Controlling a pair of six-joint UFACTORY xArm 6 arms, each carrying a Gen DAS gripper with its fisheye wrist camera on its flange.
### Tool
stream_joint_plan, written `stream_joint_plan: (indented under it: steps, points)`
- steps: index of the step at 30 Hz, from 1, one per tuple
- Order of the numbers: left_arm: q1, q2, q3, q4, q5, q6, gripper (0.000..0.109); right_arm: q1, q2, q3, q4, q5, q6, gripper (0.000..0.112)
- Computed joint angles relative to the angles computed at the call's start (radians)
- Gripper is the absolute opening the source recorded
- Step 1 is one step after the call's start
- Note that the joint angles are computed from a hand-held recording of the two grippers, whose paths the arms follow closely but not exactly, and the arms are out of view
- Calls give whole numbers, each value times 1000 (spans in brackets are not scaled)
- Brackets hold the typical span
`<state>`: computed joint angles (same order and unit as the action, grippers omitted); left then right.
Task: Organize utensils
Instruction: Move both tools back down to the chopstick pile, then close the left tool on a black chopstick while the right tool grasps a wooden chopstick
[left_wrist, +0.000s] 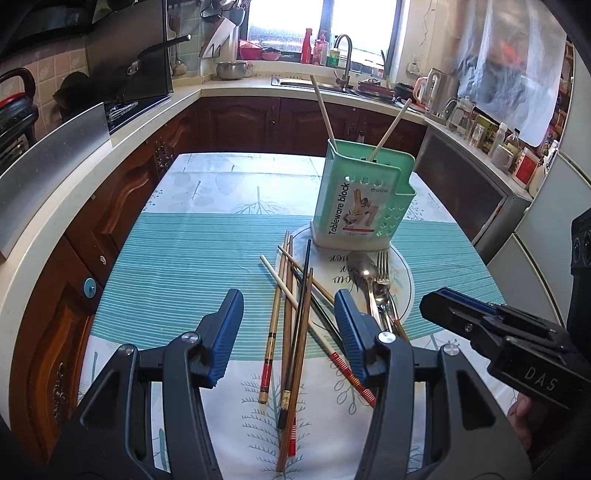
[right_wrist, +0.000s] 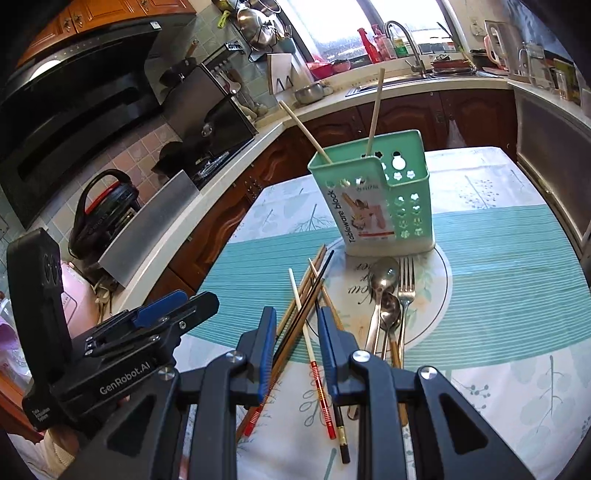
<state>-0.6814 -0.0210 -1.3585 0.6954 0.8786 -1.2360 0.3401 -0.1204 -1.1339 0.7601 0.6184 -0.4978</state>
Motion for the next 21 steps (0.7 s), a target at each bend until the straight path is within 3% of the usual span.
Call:
stream_joint_plan:
  steps: [16, 21]
  points:
    - [51, 37, 23, -91, -60, 47, 48, 3, 65, -42, -15, 67, 27, 23]
    - [90, 54, 39, -196, -110, 123, 48, 8, 90, -62, -26, 82, 36, 23]
